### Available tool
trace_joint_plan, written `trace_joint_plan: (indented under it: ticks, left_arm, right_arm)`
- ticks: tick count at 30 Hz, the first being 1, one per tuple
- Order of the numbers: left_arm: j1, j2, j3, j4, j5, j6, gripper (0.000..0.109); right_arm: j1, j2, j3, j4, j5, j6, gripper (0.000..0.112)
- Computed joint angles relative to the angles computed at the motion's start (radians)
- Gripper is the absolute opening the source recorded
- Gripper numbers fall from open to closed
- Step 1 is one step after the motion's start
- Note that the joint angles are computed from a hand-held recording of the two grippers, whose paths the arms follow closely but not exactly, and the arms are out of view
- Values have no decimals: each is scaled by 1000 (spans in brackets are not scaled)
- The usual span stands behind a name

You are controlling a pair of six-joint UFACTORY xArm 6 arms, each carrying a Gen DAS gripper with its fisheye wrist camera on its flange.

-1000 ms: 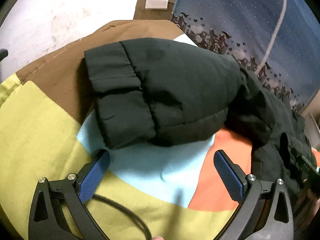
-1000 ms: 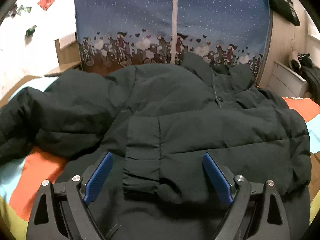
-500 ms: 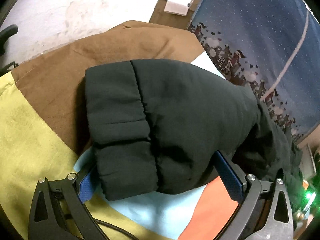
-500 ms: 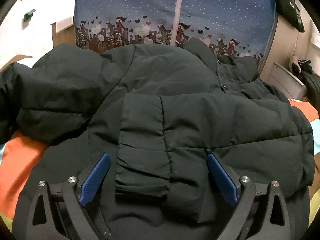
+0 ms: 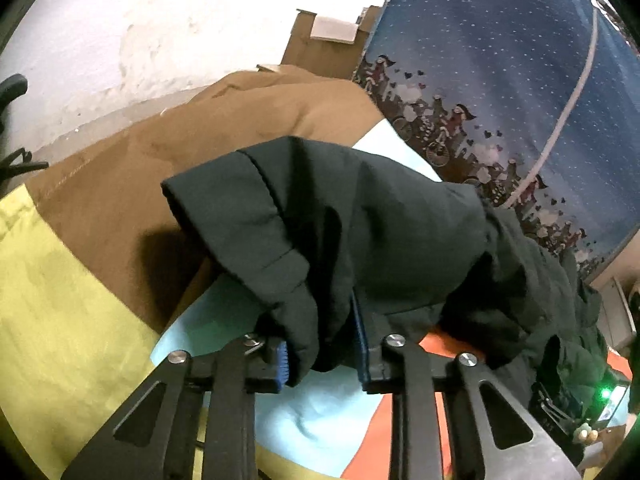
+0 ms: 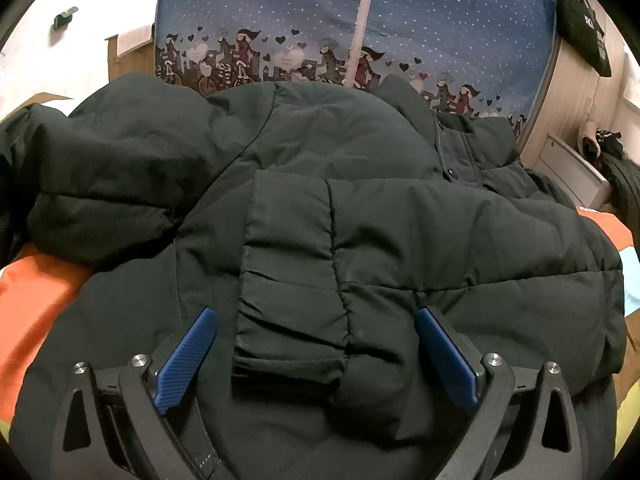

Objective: Fold large clothes

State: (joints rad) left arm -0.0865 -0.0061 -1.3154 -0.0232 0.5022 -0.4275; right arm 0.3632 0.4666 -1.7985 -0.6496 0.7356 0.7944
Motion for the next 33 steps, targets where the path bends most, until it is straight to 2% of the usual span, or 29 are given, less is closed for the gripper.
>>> trace_joint_plan:
  ticks: [7,10,11,13,14,16,18,19,24,29,33]
  left_arm:
    - [-18,13,-79,12,-34,82,17]
    - [-43,31,-124,-11,-67,142,16]
    - [-55,26,-135,-51,-89,194,16]
    - [-73,38,-176,-154,-98,304,16]
    - [-91,54,-228,-221,-85,392,16]
    - [-123,96,-337,-291,-47,508,16]
    - [-159,145,-451,-355,2,605,16]
    - [-177,160,-489,-381,21,645,16]
    - [-287,226,-603,-422,39,774,16]
    - [-406,345,-755,-459,154,883,16]
    - [-478,476,-896,-429,226,871,16]
  right_arm:
    - [-15,-24,24,-10,-78,30,102]
    - [-10,32,-57,39,4,-35,103]
    - [-6,59,-94,55,41,-65,103]
    - [-5,74,-112,63,54,-86,103]
    - [-11,61,-90,74,25,-86,103]
    - [-44,-29,46,134,-148,-73,102]
    - [-69,-107,154,165,-269,-48,102]
    - [-80,-148,197,166,-297,-32,102]
    - [-120,-308,339,119,-316,55,102]
    - [-178,-442,459,149,-288,92,102]
    - [-228,-545,553,146,-243,123,102]
